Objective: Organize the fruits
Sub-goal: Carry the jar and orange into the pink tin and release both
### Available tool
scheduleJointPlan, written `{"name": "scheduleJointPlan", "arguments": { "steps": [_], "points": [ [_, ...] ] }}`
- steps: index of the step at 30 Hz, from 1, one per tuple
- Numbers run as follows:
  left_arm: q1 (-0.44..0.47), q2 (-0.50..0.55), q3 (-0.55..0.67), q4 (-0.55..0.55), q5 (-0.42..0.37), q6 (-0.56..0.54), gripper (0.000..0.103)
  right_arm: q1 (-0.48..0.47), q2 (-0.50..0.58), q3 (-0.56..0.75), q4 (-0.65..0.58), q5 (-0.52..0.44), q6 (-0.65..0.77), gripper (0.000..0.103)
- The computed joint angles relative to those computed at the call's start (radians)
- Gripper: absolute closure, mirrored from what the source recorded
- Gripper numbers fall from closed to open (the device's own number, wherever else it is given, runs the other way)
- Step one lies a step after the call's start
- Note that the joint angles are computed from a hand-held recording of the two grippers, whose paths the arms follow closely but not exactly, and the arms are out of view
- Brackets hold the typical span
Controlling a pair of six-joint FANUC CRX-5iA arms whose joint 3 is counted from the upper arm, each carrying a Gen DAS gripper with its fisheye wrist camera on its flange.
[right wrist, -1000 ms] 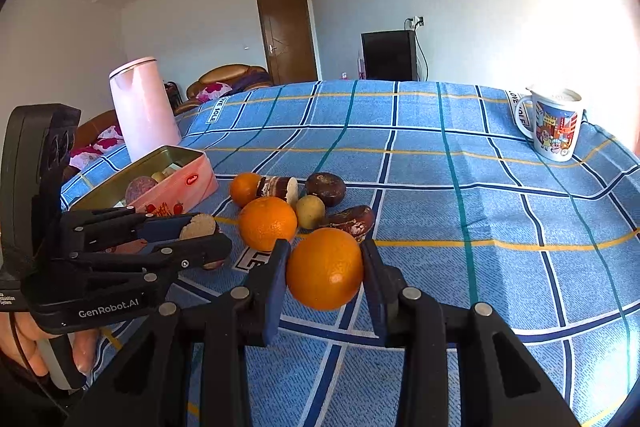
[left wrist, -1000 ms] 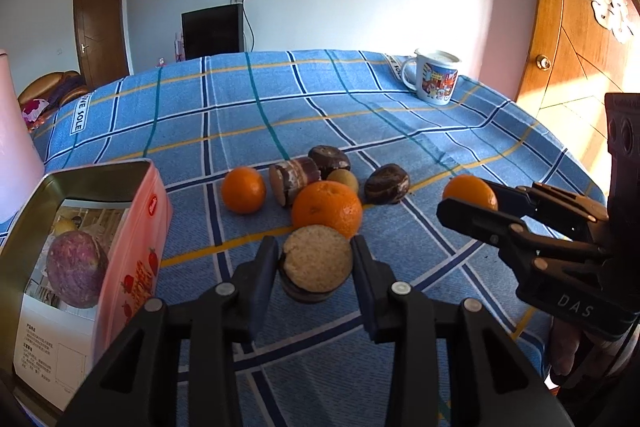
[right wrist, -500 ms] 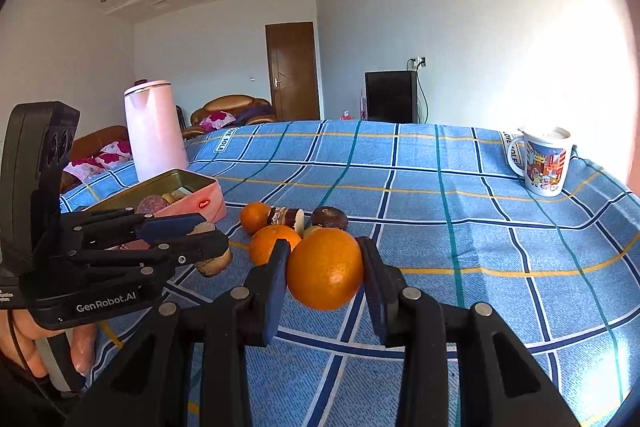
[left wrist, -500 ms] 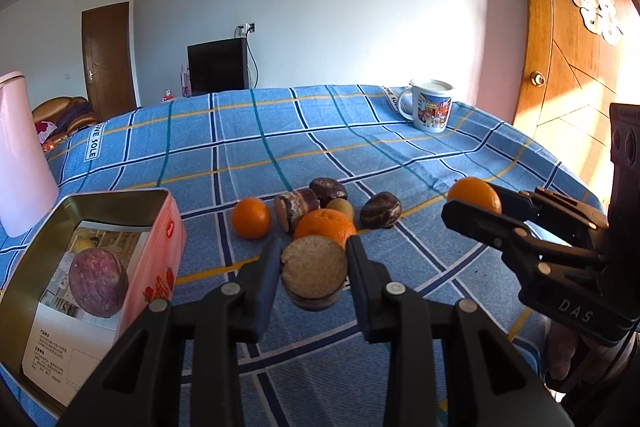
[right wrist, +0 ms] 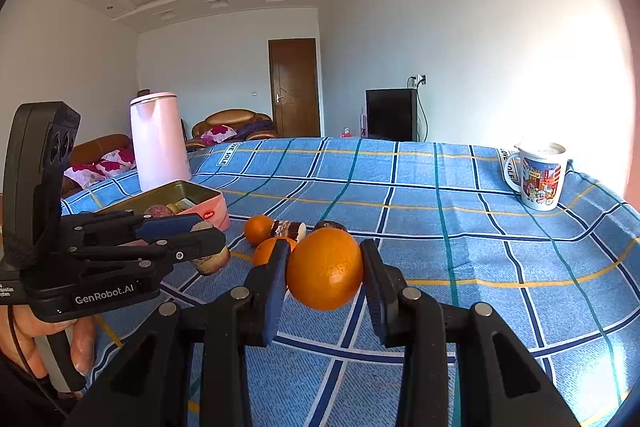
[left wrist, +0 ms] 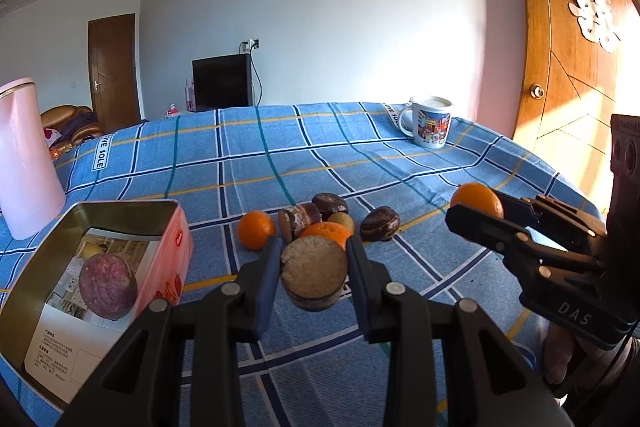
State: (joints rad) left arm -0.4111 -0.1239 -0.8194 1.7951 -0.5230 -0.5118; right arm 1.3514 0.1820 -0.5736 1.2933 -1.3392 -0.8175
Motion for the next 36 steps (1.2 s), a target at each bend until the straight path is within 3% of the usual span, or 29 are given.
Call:
{"name": "scheduleJointPlan", "arguments": {
  "steps": [17, 27, 36],
  "points": [
    [-0.096, -0.057, -0.045, 0.290, 0.046, -0.231, 0.069, 0.018, 0.028, -0.007, 0.075, -0.073, -0.009, 0.066],
    [-0.051, -0.072, -0.046, 0.291, 0.023, -0.208, 0.069, -0.011, 0.015, 0.013, 0.113, -0.016, 0.040, 0.066],
    [0.035, -0.065, -0.026, 0.285, 0.010, -0.168, 0.069, -0.104, -0.015, 0.037, 0.228, 0.141, 0.055, 0.066]
  ]
}}
